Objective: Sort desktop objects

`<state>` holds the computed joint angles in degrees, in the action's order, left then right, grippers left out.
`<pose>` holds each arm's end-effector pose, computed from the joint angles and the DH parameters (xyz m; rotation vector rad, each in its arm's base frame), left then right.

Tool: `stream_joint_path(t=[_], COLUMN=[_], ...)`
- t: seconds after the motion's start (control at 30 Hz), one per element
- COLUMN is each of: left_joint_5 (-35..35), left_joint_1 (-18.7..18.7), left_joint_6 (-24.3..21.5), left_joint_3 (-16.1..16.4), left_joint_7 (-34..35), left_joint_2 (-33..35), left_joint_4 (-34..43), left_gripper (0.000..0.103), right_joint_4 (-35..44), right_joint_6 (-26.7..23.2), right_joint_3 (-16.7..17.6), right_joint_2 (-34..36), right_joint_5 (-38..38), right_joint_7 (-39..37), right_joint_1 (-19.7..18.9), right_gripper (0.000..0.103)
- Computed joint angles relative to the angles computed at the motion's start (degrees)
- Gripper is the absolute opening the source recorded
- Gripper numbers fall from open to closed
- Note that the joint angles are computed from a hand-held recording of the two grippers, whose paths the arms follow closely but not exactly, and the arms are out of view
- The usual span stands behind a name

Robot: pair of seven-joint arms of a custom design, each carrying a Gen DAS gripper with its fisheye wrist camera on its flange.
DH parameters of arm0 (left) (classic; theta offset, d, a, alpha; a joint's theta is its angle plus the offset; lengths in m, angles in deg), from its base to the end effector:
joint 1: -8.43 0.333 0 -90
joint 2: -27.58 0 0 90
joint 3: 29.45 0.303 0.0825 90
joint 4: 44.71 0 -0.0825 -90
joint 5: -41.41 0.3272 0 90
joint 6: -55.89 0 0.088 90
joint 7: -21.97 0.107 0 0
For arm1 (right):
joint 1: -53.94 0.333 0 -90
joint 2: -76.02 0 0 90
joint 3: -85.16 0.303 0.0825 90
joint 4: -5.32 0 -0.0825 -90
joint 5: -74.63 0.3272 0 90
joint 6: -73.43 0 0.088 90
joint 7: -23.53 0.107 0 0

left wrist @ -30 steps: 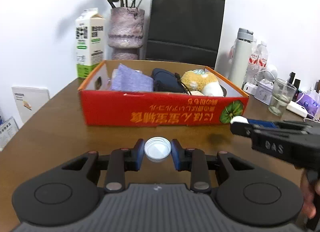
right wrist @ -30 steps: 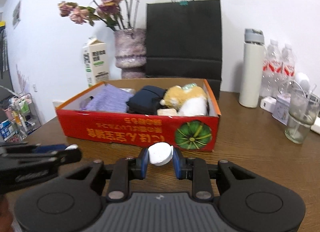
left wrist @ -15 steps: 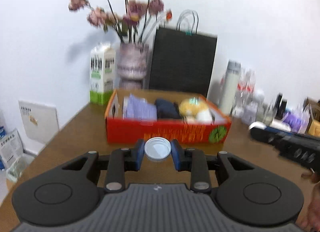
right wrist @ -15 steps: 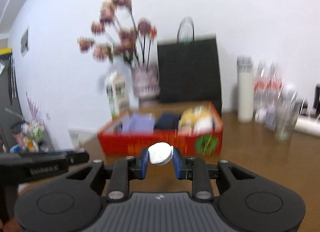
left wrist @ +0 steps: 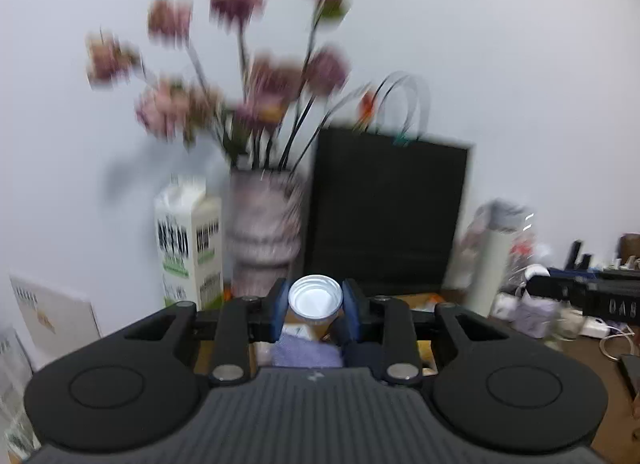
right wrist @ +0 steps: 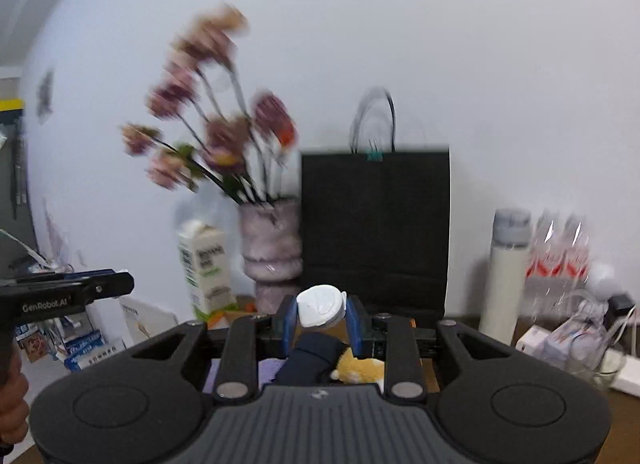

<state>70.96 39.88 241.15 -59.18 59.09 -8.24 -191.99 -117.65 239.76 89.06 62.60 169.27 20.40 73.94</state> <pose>0.3773 -0.0817 0.5780 -1.6536 1.2328 -0.9779 0.4454 0.1349 0.5695 -1.6898 0.9246 -0.5560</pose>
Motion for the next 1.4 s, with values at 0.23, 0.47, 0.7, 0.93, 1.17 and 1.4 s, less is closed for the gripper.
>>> stream_joint_path(t=[0.23, 0.47, 0.7, 0.93, 1.17, 1.4], left_joint_5=[-4.5, 1.8, 4.7, 2.8, 9.9, 20.1], left_joint_1=[-14.4, -18.1, -21.3, -27.3, -26.4, -26.2], left_joint_6=[-11.7, -17.0, -14.3, -23.0, -24.7, -26.7], left_joint_3=[9.7, 11.6, 17.2, 19.7, 15.0, 8.9], left_joint_7=[9.7, 6.8, 1.5, 1.7, -10.1, -22.9], left_joint_2=[27.5, 34.7, 26.7, 22.4, 13.7, 5.8], left_joint_4=[15.1, 20.1, 16.0, 14.9, 5.8, -2.4], left_gripper=[0.03, 0.072, 0.103, 0.103, 0.103, 0.103], right_joint_4=[20.3, 27.7, 25.1, 18.4, 5.6, -9.6], right_joint_6=[-8.6, -11.4, -11.7, -9.1, -5.4, 5.8], right_joint_3=[-1.1, -2.1, 2.5, 3.2, 2.0, -0.2], right_joint_2=[25.5, 34.9, 31.8, 24.3, 15.0, 5.6], right_joint_5=[-51.9, -69.6, -66.7, -61.3, -52.8, -30.7], right_joint_7=[49.3, 65.0, 64.8, 59.7, 50.6, 29.1], right_joint_1=[-2.7, -0.6, -5.6, -7.3, -6.6, 0.6], right_gripper=[0.025, 0.03, 0.055, 0.071, 0.073, 0.074])
